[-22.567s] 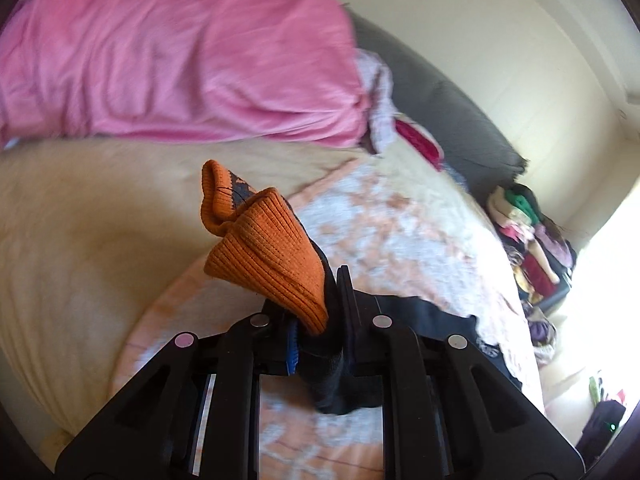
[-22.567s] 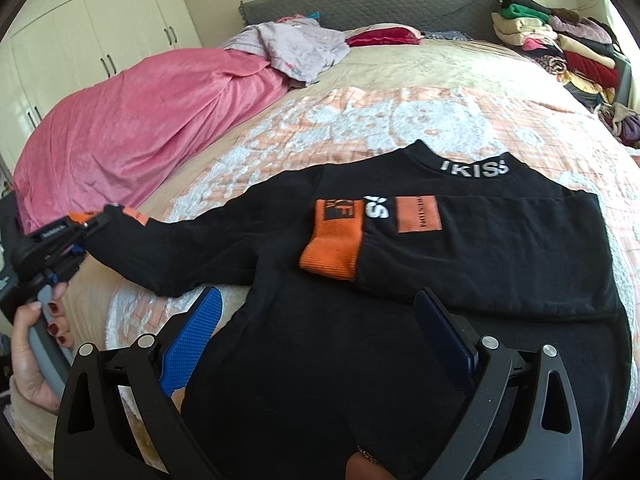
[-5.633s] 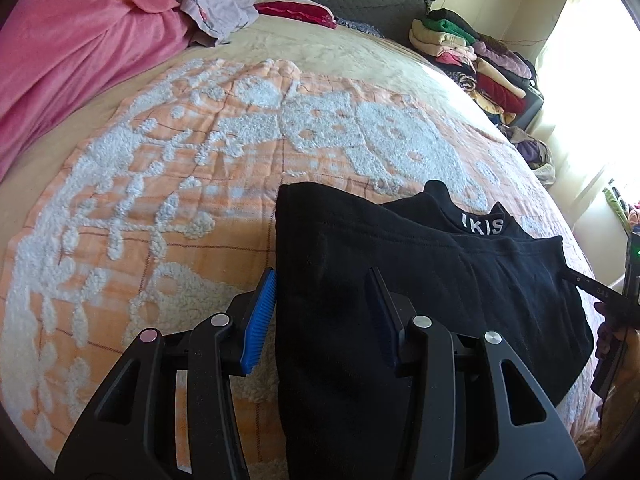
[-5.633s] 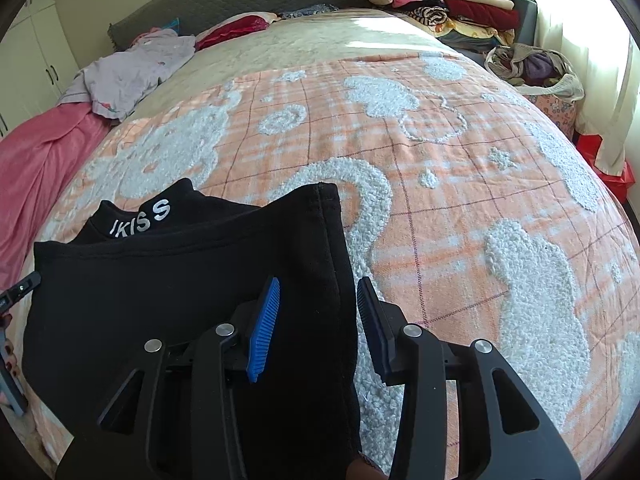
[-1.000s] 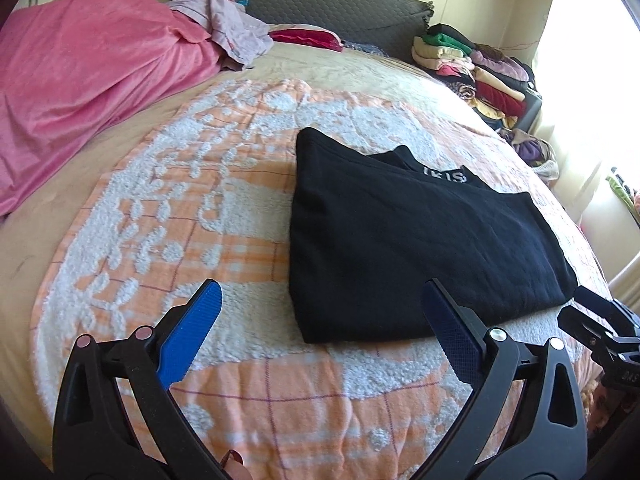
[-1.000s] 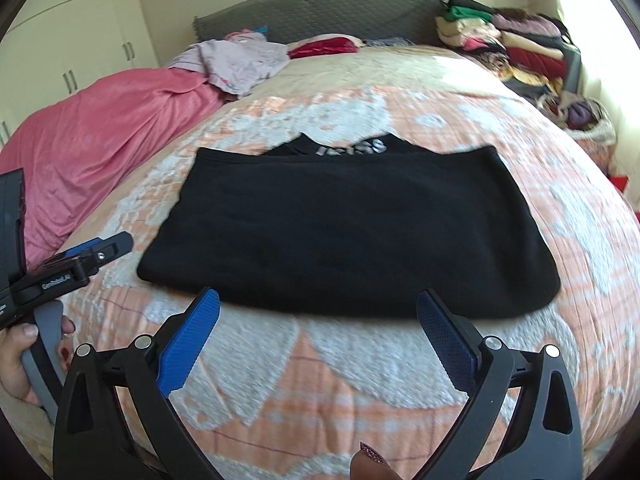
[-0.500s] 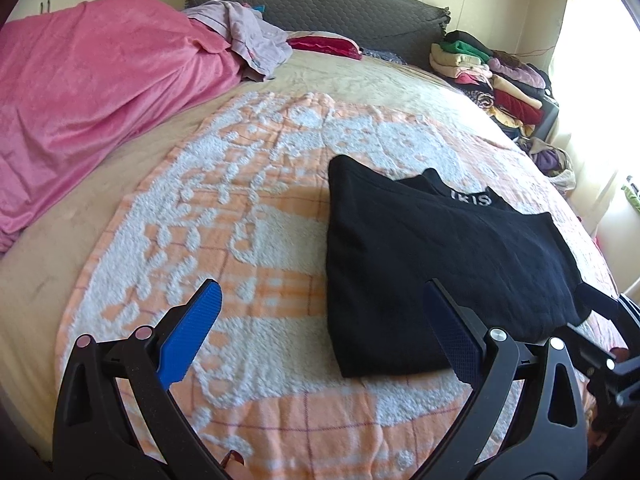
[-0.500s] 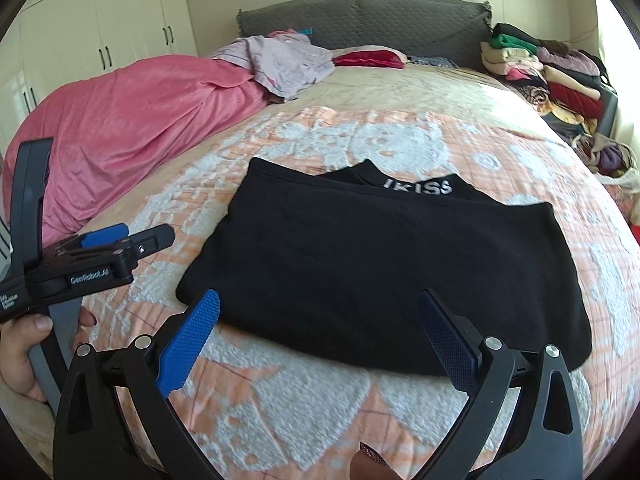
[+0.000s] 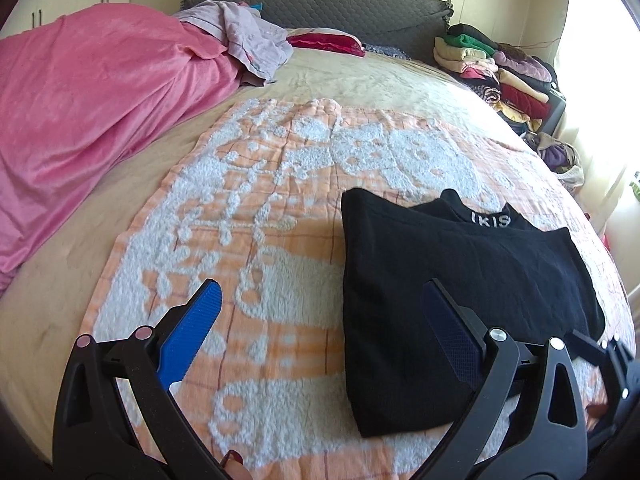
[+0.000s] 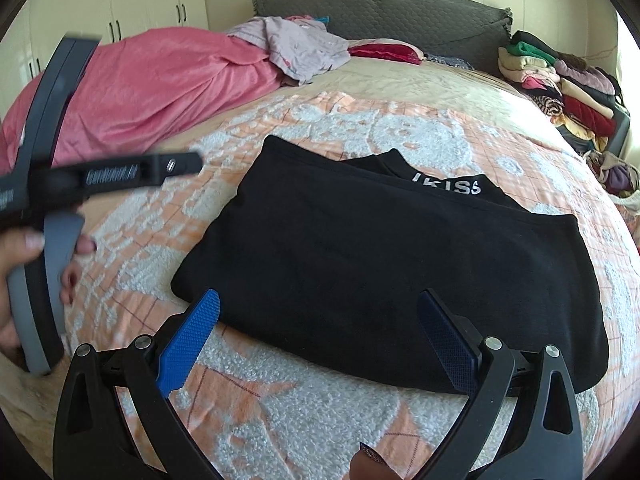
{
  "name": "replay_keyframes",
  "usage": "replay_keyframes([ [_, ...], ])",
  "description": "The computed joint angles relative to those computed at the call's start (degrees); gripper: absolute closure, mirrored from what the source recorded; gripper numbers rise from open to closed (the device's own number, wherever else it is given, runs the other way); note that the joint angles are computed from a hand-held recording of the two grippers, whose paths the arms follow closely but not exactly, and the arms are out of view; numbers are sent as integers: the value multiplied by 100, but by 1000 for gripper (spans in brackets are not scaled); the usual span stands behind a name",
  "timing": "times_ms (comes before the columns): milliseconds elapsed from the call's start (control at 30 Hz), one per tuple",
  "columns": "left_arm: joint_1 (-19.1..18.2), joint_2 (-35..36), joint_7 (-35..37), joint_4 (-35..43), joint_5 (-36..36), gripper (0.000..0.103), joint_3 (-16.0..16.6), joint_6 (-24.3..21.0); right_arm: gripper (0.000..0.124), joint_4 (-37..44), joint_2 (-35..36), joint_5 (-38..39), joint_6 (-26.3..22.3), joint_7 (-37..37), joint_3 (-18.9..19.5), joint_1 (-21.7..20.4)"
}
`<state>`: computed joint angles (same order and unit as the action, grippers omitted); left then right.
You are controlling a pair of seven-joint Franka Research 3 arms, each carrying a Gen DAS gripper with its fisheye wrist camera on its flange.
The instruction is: Fold small clothes
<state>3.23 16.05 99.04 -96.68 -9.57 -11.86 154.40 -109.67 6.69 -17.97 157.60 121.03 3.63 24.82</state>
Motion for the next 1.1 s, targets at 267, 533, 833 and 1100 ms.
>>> replay_keyframes([
  [267, -135, 826, -209, 1249, 365, 10, 8, -608, 26, 174, 244, -569, -145, -133, -32, 221],
  [533, -266, 1637, -258, 2339, 592, 10, -71, -1232, 26, 466, 561, -788, -613, -300, -113, 456],
  [833, -297, 1989, -329, 2753, 643, 10, -78, -1426, 26, 959, 1006, -1574, -1062, 275, -389, 741],
  [1100, -233, 2218, -402, 3089, 525, 10, -107, -1630, 26, 1629, 1544, -2446, -1349, 530, -651, 1004],
])
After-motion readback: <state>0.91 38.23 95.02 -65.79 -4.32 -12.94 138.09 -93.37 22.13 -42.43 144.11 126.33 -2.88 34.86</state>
